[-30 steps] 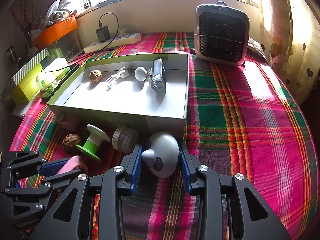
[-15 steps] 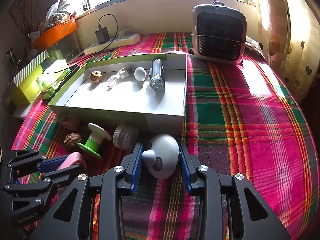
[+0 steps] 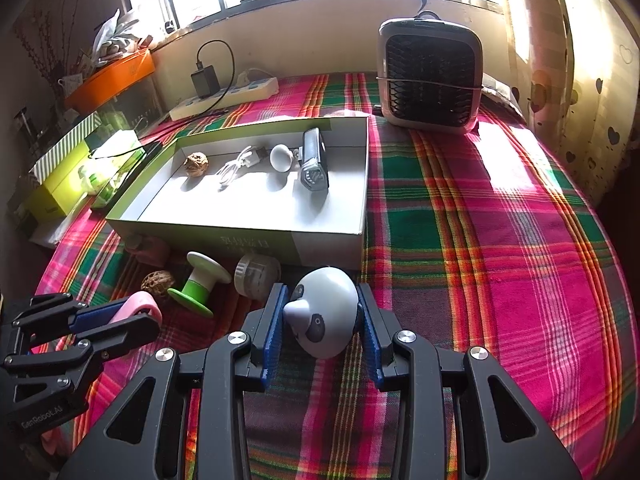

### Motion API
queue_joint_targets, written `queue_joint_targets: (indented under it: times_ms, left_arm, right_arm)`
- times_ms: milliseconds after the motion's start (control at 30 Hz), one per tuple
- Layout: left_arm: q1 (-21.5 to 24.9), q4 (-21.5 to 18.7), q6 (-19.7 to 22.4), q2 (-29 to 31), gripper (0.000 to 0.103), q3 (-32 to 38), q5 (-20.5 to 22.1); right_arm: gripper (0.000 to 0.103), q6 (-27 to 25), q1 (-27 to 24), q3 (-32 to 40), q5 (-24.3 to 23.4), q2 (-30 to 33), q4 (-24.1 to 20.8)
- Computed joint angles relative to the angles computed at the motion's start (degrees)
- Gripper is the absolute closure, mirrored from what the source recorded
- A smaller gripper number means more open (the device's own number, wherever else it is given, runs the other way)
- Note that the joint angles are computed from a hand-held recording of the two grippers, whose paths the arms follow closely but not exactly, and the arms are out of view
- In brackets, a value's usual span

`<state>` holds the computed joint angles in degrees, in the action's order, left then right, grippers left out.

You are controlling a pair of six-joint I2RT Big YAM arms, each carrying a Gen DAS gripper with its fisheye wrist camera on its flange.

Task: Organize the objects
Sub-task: 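Carry the pink bar and panda ball over the tray with both grippers, then lower both held objects into the tray and open both grippers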

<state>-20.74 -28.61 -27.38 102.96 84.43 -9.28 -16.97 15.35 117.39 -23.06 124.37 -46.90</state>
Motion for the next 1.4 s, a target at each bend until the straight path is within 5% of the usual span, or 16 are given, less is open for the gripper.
queue_joint_targets:
  times_ms: [433,900,1167,1400]
  left_arm:
    - [0.8,0.1,0.6,-1.1,0.087,0.5,-1.2]
    - [4.0,-0.2,1.3,-0.1,0.087,3.3,-1.6]
    - [6.4,-1.0,1.2,1.8,0.087,5.7,-1.4]
    - [8.1,-2.2,2.1,3.7,0.087,8.5,-1.9]
  right_arm:
    - [0.067,1.2,0.1,1.3,-1.9,-0.4,0.2]
    - [0.067,1.4,1.4,10.2,-2.1,3.8,-3.5]
    - [0.067,1.3,2.5,20.4,-1.6,9.4,-8.3]
    - [0.067,1.2,3.5,36.9,-0.8,18.6,-17.3]
